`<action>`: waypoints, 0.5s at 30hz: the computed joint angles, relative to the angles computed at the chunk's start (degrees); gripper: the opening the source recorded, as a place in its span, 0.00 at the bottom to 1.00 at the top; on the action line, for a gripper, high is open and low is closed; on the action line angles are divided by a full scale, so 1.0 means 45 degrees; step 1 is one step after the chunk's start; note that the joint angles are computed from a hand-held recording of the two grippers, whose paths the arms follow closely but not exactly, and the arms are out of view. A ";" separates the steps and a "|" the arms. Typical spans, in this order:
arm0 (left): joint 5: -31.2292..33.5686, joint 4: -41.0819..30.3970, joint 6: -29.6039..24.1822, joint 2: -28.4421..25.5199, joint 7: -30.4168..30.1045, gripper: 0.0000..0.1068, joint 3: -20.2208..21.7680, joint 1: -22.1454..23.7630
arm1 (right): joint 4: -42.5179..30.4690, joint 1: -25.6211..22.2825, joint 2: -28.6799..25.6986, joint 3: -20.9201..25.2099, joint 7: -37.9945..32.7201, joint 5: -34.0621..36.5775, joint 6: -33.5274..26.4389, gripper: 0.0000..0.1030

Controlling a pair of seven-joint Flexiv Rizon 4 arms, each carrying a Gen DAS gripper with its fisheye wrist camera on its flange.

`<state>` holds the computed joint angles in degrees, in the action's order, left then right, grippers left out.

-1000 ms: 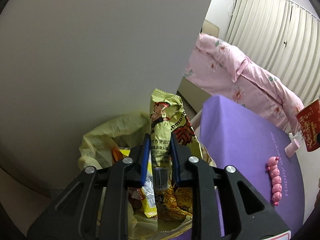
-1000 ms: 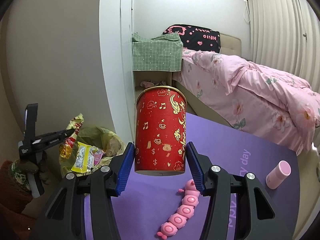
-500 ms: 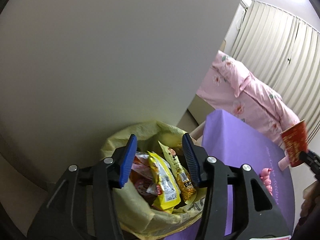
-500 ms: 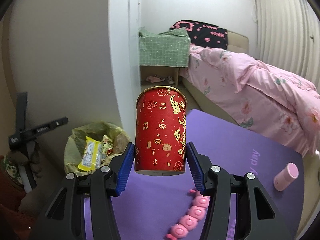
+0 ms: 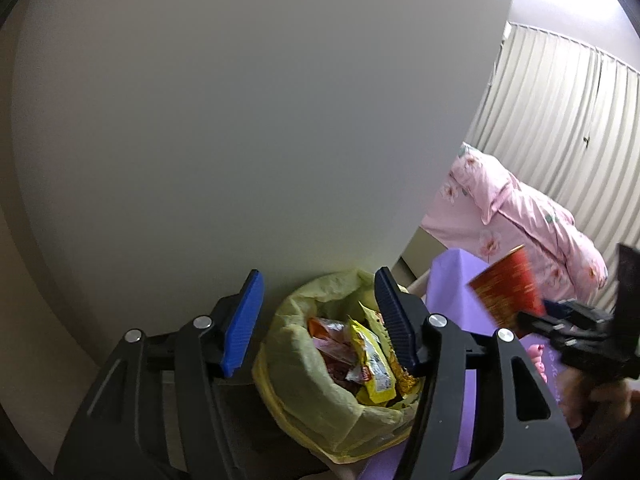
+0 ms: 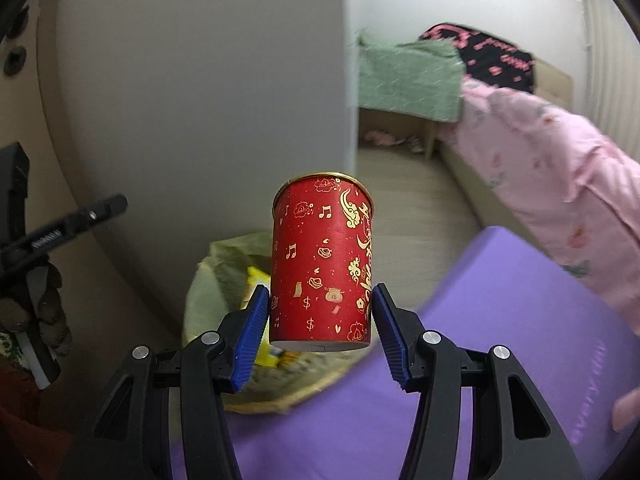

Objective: Collect trash
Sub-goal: 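Lower the red cup into the yellow trash bag and open the right gripper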

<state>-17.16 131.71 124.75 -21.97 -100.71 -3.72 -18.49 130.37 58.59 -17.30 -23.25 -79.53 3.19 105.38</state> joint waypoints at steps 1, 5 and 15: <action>0.0014 0.0075 0.0063 0.0023 -0.0068 0.51 0.0010 0.0035 | -0.0426 -0.0807 -0.0303 0.0890 0.0098 -0.0275 -0.0211 0.48; 0.0297 0.0263 0.0147 0.0030 -0.0465 0.51 -0.0067 0.0411 | -0.2106 -0.3127 -0.1709 0.3389 0.0736 -0.1451 -0.0888 0.48; 0.1236 0.0421 -0.0069 -0.0139 -0.1374 0.51 -0.0222 0.1299 | -0.5506 -0.7083 -0.4735 0.8153 0.1666 -0.3219 -0.4057 0.48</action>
